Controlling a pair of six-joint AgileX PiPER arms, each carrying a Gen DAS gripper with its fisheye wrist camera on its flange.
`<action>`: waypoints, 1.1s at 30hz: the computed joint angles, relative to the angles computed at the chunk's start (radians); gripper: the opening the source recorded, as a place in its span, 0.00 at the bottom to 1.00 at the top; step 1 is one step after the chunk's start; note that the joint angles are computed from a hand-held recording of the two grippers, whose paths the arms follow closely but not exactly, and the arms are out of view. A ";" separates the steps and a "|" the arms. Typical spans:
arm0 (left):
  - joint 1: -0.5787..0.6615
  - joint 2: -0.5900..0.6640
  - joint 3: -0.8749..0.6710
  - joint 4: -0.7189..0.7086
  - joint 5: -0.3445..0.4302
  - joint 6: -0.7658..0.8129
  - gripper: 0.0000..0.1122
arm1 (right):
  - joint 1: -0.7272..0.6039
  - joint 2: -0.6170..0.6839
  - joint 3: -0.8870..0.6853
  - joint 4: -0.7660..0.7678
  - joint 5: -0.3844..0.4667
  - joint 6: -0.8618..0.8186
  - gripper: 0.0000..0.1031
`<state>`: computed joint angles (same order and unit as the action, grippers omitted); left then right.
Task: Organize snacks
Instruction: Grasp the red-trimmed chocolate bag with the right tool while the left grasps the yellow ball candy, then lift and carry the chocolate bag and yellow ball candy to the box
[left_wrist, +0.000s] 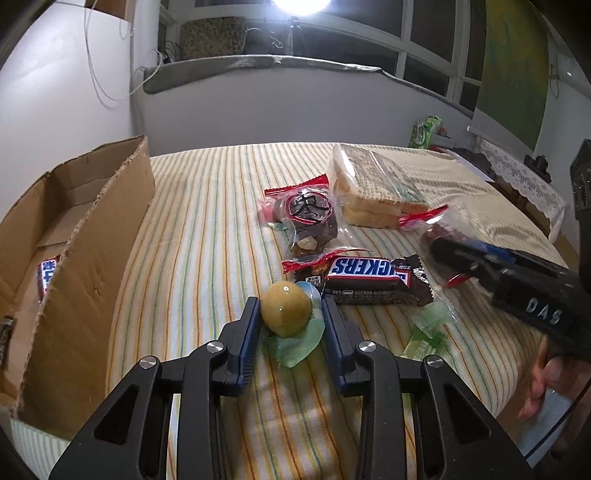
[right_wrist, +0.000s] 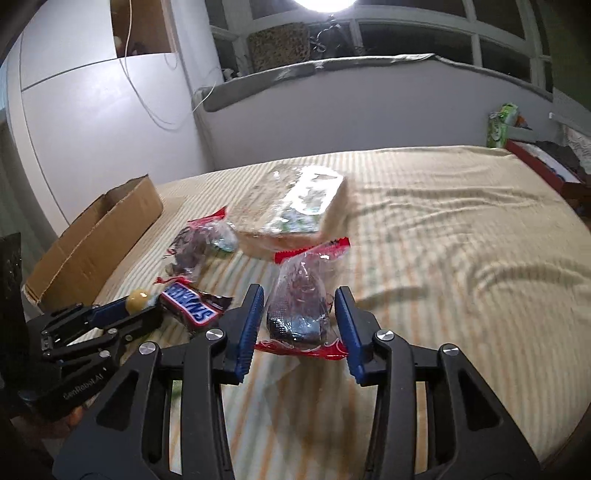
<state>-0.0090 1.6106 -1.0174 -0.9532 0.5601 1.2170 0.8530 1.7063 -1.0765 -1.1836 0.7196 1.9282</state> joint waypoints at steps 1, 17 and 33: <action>0.005 0.003 -0.002 -0.008 0.004 0.006 0.27 | 0.009 -0.007 0.005 0.005 0.024 -0.003 0.41; 0.014 -0.048 0.066 -0.108 -0.039 0.093 0.27 | 0.046 -0.049 0.104 -0.058 0.061 0.146 0.40; 0.204 -0.323 0.049 -0.229 0.202 0.165 0.27 | 0.165 -0.068 -0.012 0.091 0.300 -0.067 0.11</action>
<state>0.1953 1.2879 -0.9685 -1.1822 0.7618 1.3820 1.0181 1.6382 -1.0883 -1.0926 1.0197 1.8614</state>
